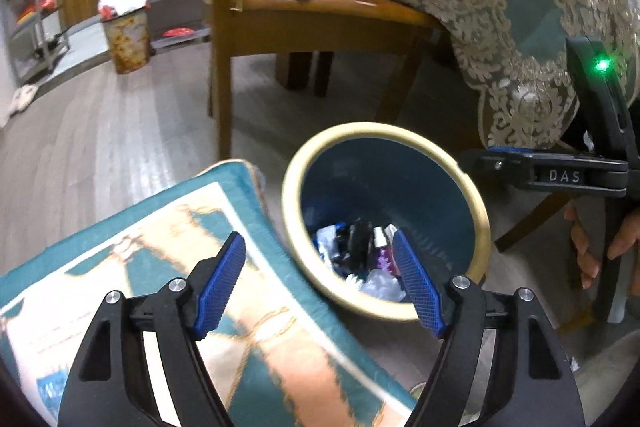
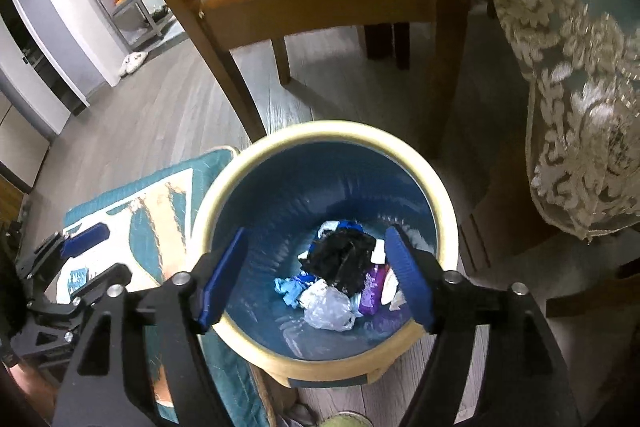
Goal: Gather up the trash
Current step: 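Move both open tools back over the cushion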
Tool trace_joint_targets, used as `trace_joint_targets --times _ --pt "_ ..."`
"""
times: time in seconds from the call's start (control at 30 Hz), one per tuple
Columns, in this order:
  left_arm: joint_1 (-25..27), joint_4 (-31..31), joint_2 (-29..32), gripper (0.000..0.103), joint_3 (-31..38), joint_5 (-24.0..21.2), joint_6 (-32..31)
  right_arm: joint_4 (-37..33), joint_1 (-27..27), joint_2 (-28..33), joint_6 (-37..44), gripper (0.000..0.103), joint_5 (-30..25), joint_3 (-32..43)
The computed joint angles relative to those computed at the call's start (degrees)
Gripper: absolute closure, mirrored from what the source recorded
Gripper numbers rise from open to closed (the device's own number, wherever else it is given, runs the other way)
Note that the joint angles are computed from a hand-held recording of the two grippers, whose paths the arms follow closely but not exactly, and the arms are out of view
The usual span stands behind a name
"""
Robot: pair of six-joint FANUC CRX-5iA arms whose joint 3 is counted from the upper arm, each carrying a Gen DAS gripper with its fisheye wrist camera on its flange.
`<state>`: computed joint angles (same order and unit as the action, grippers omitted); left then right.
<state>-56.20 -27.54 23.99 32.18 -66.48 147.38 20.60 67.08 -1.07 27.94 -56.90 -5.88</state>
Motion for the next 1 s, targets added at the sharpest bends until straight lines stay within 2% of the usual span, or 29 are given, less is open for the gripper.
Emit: trace_joint_targets --times 0.1,0.37,0.53,0.67,0.87,1.0 --pt "-1.42 -2.35 -2.21 0.024 -1.15 -2.72 2.42 1.86 1.19 -0.38 -2.17 0.016 1.81 -0.38" --pt "-5.92 -8.67 -9.37 0.023 -5.07 -13.61 7.06 1.77 5.25 3.45 -0.90 0.016 -0.17 4.56" --pt "-9.00 -11.89 -15.17 0.023 -9.81 -19.55 14.41 0.92 8.19 5.50 -0.71 0.015 0.65 7.07" --pt "-12.50 -15.03 -18.64 0.023 -12.36 -25.99 18.80 -2.18 10.17 7.50 -0.28 0.015 1.36 9.43" --pt "-16.87 -15.71 -23.45 0.023 -17.29 -34.16 27.47 -3.71 14.41 11.47 4.37 0.015 0.44 14.23" --pt "-19.32 -15.26 -24.94 0.023 -19.47 -37.64 31.61 -4.52 16.79 13.75 6.52 0.015 0.09 16.88"
